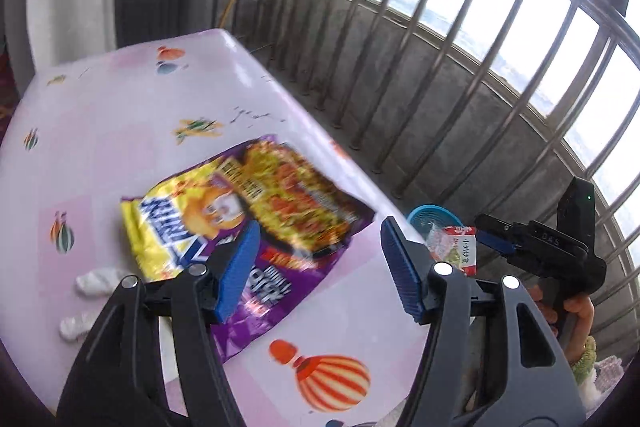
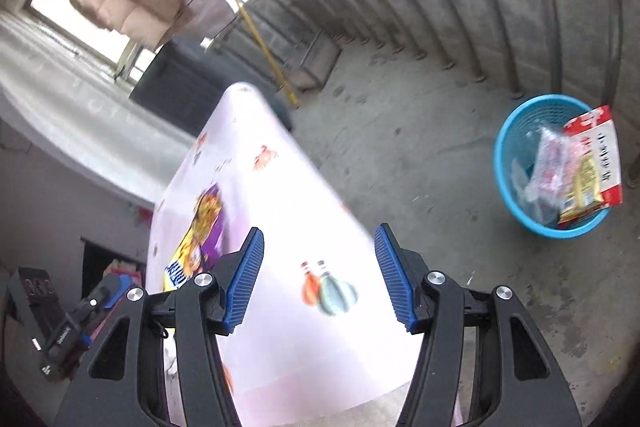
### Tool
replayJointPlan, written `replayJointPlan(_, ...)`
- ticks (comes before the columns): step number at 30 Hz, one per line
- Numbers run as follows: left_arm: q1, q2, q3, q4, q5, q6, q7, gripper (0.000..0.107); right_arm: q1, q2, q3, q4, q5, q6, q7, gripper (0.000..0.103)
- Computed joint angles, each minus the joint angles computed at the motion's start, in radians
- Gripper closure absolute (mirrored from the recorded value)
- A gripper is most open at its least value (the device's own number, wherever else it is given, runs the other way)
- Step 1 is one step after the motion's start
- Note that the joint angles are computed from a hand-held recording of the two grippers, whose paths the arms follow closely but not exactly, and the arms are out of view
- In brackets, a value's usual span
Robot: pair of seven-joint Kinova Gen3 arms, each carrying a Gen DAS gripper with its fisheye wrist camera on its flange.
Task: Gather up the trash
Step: 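Move both tools back to the table toward the noodle bag and tissue, then grasp the purple noodle bag with the right tool while the left reaches the white tissue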
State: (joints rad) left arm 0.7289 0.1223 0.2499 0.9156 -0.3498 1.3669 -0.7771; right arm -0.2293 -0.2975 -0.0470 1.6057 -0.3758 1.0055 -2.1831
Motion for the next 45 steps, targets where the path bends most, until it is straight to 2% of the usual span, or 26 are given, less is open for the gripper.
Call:
replayJointPlan(2,-0.053,-0.061,-0.019,0.093,0.063,-0.041,0.023,0.054,-0.037,0.046,-0.010,-0.019,-0.047,0.001,0.016,0.047)
replayJointPlan(6,-0.139,-0.107,-0.007,0.217,0.104,-0.111,0.027,0.072,-0.087,0.133,-0.034,-0.062,-0.130,0.000,0.050,0.047)
replayJointPlan(9,-0.199,-0.111,-0.011,0.262,0.166,-0.121,-0.009,0.083,-0.109,0.189,-0.078,-0.098,-0.124,-0.006,0.024,0.047)
replayJointPlan(13,-0.261,-0.094,-0.025,0.285,0.279,-0.103,-0.082,0.091,-0.145,0.237,-0.128,-0.149,-0.057,-0.027,-0.038,0.047)
replayJointPlan(15,-0.285,-0.113,-0.035,0.332,0.334,-0.133,-0.103,0.097,-0.157,0.258,-0.134,-0.168,-0.044,-0.033,-0.055,0.049)
replayJointPlan(20,-0.330,-0.146,-0.042,0.390,0.431,-0.187,-0.168,0.099,-0.187,0.316,-0.144,-0.209,-0.027,-0.057,-0.100,0.069)
replayJointPlan(22,-0.340,-0.153,-0.039,0.408,0.444,-0.208,-0.176,0.100,-0.207,0.325,-0.154,-0.220,0.020,-0.068,-0.149,0.073)
replayJointPlan(24,-0.350,-0.161,-0.040,0.427,0.474,-0.229,-0.191,0.101,-0.223,0.343,-0.163,-0.237,0.057,-0.065,-0.188,0.086)
replayJointPlan(27,-0.361,-0.172,-0.039,0.449,0.494,-0.250,-0.197,0.101,-0.263,0.350,-0.149,-0.253,0.128,-0.052,-0.244,0.098)
replayJointPlan(30,-0.378,-0.195,-0.052,0.481,0.549,-0.274,-0.212,0.101,-0.244,0.338,-0.155,-0.231,0.120,-0.071,-0.248,0.100)
replayJointPlan(33,-0.388,-0.246,-0.045,0.513,0.537,-0.305,-0.212,0.101,-0.246,0.335,-0.154,-0.235,0.150,-0.065,-0.268,0.100)
replayJointPlan(38,-0.425,-0.357,-0.033,0.564,0.496,-0.328,-0.190,0.101,-0.236,0.325,-0.149,-0.229,0.156,-0.055,-0.266,0.100)
replayJointPlan(41,-0.467,-0.409,0.004,0.567,0.426,-0.280,-0.155,0.099,-0.240,0.323,-0.155,-0.227,0.168,-0.058,-0.280,0.100)
replayJointPlan(43,-0.492,-0.417,0.044,0.547,0.370,-0.224,-0.136,0.090,-0.243,0.323,-0.158,-0.230,0.171,-0.053,-0.277,0.100)
replayJointPlan(44,-0.499,-0.417,0.057,0.541,0.352,-0.199,-0.132,0.078,-0.246,0.329,-0.160,-0.238,0.172,-0.048,-0.274,0.100)
replayJointPlan(45,-0.502,-0.418,0.057,0.540,0.342,-0.176,-0.138,0.073,-0.249,0.331,-0.162,-0.242,0.172,-0.043,-0.269,0.100)
